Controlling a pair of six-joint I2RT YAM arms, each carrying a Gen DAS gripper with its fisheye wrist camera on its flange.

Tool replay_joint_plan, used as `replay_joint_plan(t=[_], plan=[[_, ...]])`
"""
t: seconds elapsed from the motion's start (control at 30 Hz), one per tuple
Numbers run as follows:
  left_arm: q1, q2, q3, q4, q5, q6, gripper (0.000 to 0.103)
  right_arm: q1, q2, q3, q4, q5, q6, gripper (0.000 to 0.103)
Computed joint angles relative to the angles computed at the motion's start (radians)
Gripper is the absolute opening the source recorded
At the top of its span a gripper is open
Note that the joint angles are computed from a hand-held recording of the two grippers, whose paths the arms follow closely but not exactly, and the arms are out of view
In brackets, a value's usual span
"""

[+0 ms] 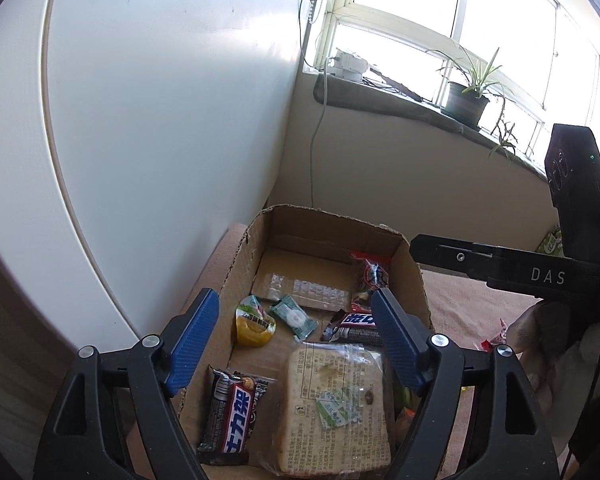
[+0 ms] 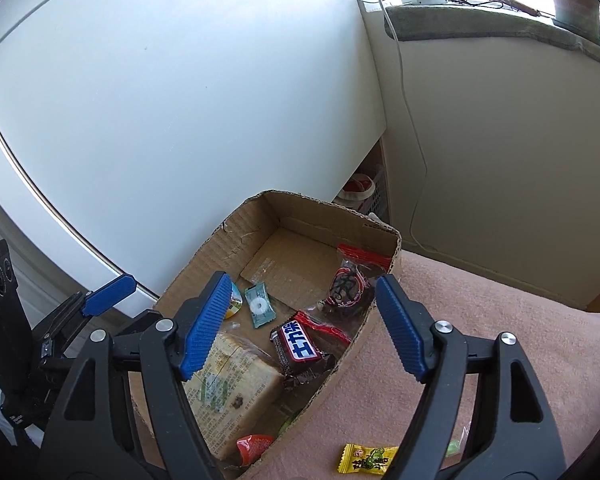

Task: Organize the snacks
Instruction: 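Withdraw both open tools from the box toward the remaining candies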

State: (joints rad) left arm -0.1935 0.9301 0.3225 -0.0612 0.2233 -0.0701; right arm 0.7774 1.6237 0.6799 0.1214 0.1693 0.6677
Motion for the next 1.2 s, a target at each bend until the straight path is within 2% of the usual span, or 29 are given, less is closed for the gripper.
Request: replay_joint_plan(t=[0.2, 0.23, 0.27, 0.3, 0.47, 0.67, 0.93, 1.2], plan=[[-0.079, -0.054, -0.010, -0.027, -0.098, -0.016, 0.079, -0.001, -0.091, -0.057, -0.029, 0.019, 0.013, 0.079], [-0.099, -0.071, -0.012, -0.035, -0.123, -0.017, 0.079, 0.001, -0.110, -0.068, -0.038, 0.025, 0.014, 0.082], [-0.116, -0.090, -0.015, -0.043, -0.142, -0.021, 0.079, 0.003, -0.136, -0.085, -0.042, 0.034, 0.015, 0.090], [-0.125, -0.108, -0.016, -0.055, -0.146, -0.023, 0.079, 0.008, -0.169, -0.108, -0.044, 0.049, 0.017, 0.093], [-0.175, -0.155, -0.014, -0.093, -0.147, -0.049, 0.079, 0.022, -0.332, -0.192, -0.108, 0.097, 0.032, 0.093], [-0.250, -0.164, -0.015, -0.097, -0.156, -0.099, 0.079, 0.043, -0.548, -0.268, -0.255, 0.162, 0.044, 0.093], [-0.446, -0.138, -0.017, -0.065, -0.245, -0.185, 0.079, 0.042, -0.842, -0.374, -0.501, 0.210, 0.062, 0.094], [-0.644, -0.042, 0.014, -0.021, -0.334, -0.256, 0.079, -0.026, -1.152, -0.485, -0.739, 0.157, 0.034, 0.094]])
